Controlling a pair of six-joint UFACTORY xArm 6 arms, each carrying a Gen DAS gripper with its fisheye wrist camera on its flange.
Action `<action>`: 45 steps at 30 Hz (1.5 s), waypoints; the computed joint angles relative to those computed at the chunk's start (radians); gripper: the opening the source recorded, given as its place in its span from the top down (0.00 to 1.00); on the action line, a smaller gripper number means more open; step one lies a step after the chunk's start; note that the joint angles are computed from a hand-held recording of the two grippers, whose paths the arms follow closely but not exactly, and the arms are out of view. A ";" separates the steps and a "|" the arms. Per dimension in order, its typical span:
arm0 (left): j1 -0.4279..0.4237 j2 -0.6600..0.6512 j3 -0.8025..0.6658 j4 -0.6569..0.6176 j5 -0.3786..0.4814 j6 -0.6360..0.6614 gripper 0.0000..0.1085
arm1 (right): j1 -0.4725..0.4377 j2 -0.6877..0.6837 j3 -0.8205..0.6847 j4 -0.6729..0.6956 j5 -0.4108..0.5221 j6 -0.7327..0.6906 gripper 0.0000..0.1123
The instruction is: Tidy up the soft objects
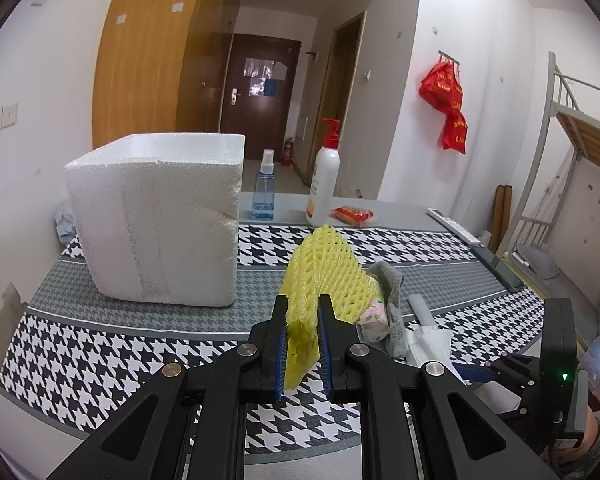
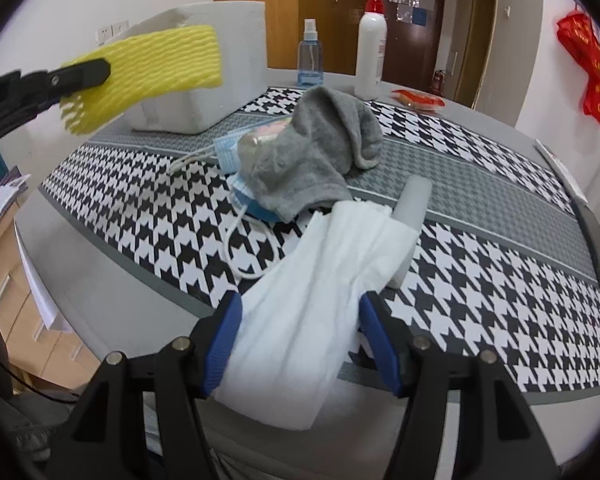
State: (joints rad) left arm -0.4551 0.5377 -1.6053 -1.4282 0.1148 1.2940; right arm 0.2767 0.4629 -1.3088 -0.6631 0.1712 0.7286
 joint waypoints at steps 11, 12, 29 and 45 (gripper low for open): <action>0.002 -0.005 -0.006 -0.055 0.006 0.066 0.86 | -0.012 -0.027 0.042 0.096 -0.036 -0.075 0.90; 0.002 -0.011 -0.002 -0.072 0.004 0.085 0.86 | -0.016 -0.034 0.048 0.071 -0.044 -0.046 0.90; -0.008 -0.074 0.020 -0.305 -0.034 0.336 0.86 | -0.068 -0.114 0.005 -0.527 -0.136 0.510 0.90; -0.002 -0.106 0.030 -0.402 -0.125 0.418 0.86 | -0.062 -0.044 -0.094 -0.444 -0.242 0.381 0.90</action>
State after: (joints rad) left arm -0.4571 0.4315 -1.5757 -1.8305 -0.0105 1.7123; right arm 0.2145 0.4194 -1.4029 -1.1072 -0.0710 1.1098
